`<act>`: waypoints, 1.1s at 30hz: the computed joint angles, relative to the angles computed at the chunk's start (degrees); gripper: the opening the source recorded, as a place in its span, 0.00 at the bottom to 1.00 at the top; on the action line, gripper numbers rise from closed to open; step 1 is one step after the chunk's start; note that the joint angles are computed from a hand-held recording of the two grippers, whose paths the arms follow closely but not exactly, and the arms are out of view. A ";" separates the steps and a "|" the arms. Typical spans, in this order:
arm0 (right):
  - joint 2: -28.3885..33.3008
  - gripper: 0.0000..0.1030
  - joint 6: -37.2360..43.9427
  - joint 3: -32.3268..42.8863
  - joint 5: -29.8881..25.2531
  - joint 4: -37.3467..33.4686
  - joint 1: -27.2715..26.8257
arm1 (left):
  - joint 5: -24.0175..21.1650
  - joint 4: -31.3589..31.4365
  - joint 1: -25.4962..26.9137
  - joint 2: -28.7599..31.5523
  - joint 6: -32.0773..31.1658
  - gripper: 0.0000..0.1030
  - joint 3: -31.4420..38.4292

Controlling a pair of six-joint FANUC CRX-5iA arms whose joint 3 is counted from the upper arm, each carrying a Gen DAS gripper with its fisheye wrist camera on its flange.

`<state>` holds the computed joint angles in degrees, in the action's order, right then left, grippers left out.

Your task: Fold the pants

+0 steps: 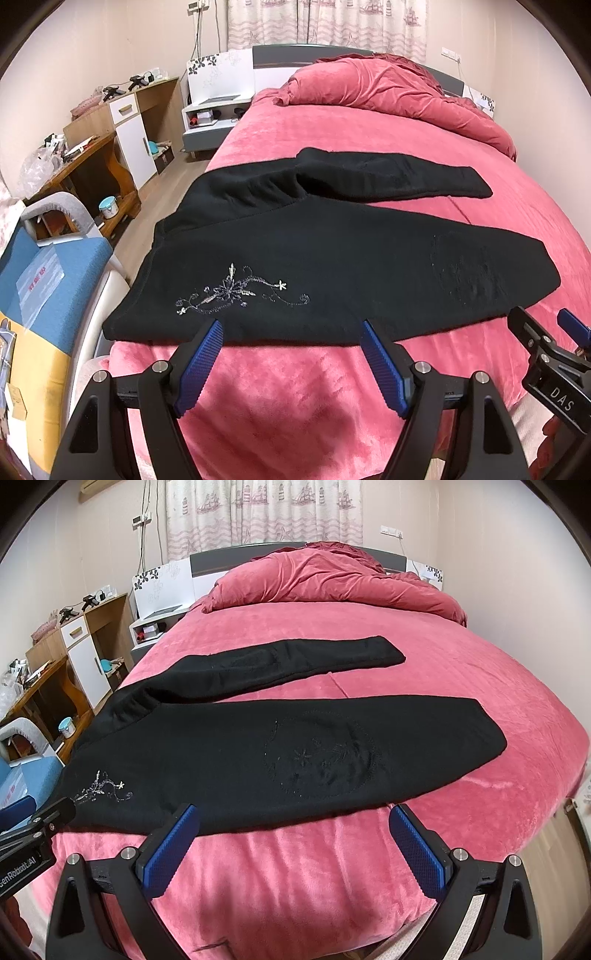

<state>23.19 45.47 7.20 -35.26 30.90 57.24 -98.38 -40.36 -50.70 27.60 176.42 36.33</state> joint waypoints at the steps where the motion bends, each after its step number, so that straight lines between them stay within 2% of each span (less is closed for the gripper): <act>1: 0.23 1.00 0.51 0.39 -0.32 -0.46 -0.02 | 0.66 0.45 0.22 -0.21 0.07 0.76 -0.47; 8: 2.02 1.00 3.01 2.97 -2.32 -3.70 -0.29 | 4.64 4.28 2.24 -1.24 0.93 0.76 -3.70; 11: 3.21 1.00 4.89 4.65 -3.70 -6.27 -0.85 | 8.29 6.69 3.48 -2.78 1.78 0.76 -6.87; 13: 4.03 1.00 5.74 5.47 -4.49 -7.30 -1.45 | 15.88 8.93 4.69 -6.12 3.69 0.76 -12.77; 14: 4.42 1.00 6.29 5.87 -4.97 -7.91 -1.79 | 21.11 9.73 5.25 -8.46 5.72 0.76 -16.75; 16: 5.53 1.00 7.69 7.27 -6.33 -9.46 -2.77 | 33.72 9.32 5.88 -14.21 14.10 0.76 -26.33; 17: 6.11 1.00 8.14 7.94 -7.00 -10.07 -3.40 | 38.11 8.37 5.98 -16.23 18.69 0.76 -29.75; 18: 6.54 1.00 8.12 8.38 -7.46 -10.19 -3.83 | 40.01 9.09 6.64 -17.05 20.28 0.76 -31.46; 20: 7.37 1.00 8.13 9.09 -8.09 -10.33 -5.11 | 38.76 11.42 7.69 -16.59 18.06 0.74 -31.46; 22: 7.95 1.00 8.90 9.71 -8.12 -11.33 -6.51 | 37.45 10.41 7.32 -16.44 18.76 0.74 -31.44; 27: 11.09 1.00 14.41 16.12 -10.65 -20.85 -11.92 | 36.19 6.87 6.37 -17.57 28.74 0.74 -33.82; 30: 13.76 1.00 17.53 21.43 -12.78 -27.00 -15.50 | 32.68 5.30 5.88 -17.16 33.31 0.74 -34.16; 33: 16.03 0.98 17.90 25.76 -13.48 -33.34 -19.10 | 31.87 6.82 7.17 -18.69 37.69 0.74 -37.00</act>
<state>39.23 63.38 32.96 -48.74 -2.45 38.15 -66.51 -33.54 -43.53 8.91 214.11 -0.66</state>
